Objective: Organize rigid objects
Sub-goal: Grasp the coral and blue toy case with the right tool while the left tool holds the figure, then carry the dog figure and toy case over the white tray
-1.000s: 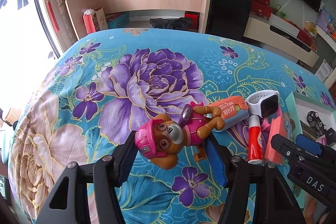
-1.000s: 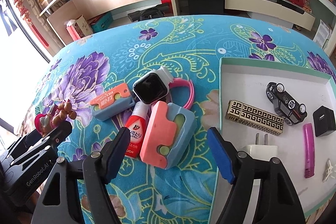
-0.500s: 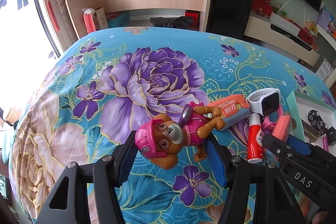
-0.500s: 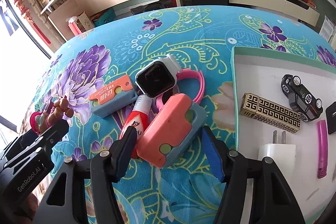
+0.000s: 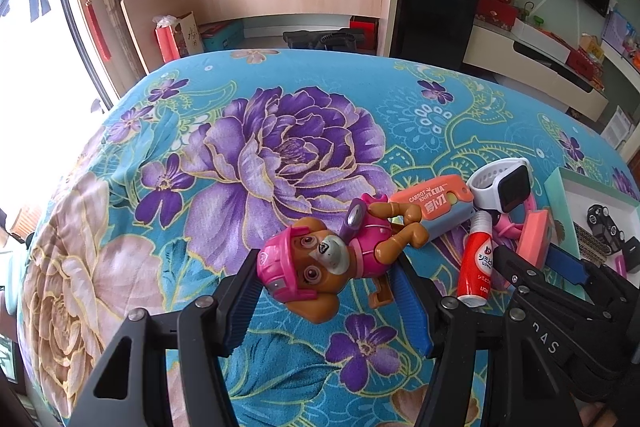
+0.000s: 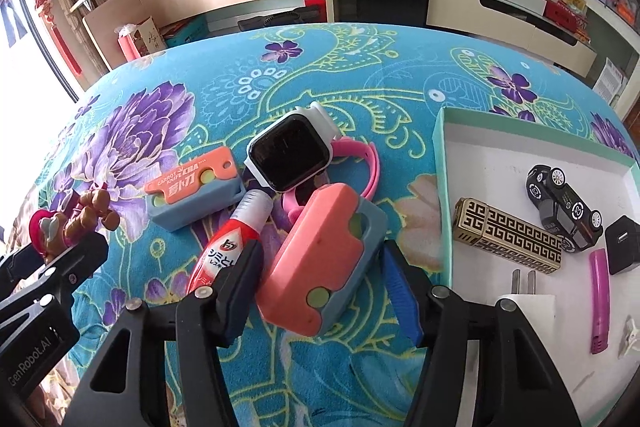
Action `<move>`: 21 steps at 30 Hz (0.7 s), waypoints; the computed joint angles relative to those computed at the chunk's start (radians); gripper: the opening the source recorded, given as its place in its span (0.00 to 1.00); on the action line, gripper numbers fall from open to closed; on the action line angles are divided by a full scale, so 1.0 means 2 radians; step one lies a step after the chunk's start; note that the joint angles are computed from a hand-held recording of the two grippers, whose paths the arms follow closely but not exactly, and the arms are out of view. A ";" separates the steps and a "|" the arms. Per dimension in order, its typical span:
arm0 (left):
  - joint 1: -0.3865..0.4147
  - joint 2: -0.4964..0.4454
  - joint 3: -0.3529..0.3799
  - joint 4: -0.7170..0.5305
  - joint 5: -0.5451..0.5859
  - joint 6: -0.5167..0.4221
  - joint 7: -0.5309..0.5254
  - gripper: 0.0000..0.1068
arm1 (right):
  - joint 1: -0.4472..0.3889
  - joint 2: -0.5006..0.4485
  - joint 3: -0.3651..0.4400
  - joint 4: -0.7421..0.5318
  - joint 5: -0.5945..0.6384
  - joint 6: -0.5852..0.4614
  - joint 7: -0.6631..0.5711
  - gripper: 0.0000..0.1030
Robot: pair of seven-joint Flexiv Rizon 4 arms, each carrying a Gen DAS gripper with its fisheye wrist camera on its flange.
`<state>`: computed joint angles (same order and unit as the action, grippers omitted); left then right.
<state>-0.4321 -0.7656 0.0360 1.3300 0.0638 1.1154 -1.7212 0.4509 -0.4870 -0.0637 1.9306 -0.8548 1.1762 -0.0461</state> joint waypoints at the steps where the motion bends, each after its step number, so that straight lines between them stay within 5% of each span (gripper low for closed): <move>1: 0.000 0.000 0.001 0.000 0.001 0.000 -0.001 0.62 | 0.000 0.001 -0.001 0.002 -0.002 0.003 0.002 0.58; 10: -0.002 0.002 0.005 0.000 0.007 0.001 -0.009 0.62 | -0.009 0.015 -0.001 0.024 -0.008 0.032 0.023 0.43; 16: -0.001 0.002 0.003 0.001 0.008 0.001 -0.008 0.62 | -0.016 0.013 0.019 0.025 0.027 0.052 -0.028 0.42; 21: 0.000 0.001 0.002 0.000 0.006 -0.004 -0.006 0.62 | -0.002 0.008 0.025 0.007 0.057 0.016 -0.075 0.42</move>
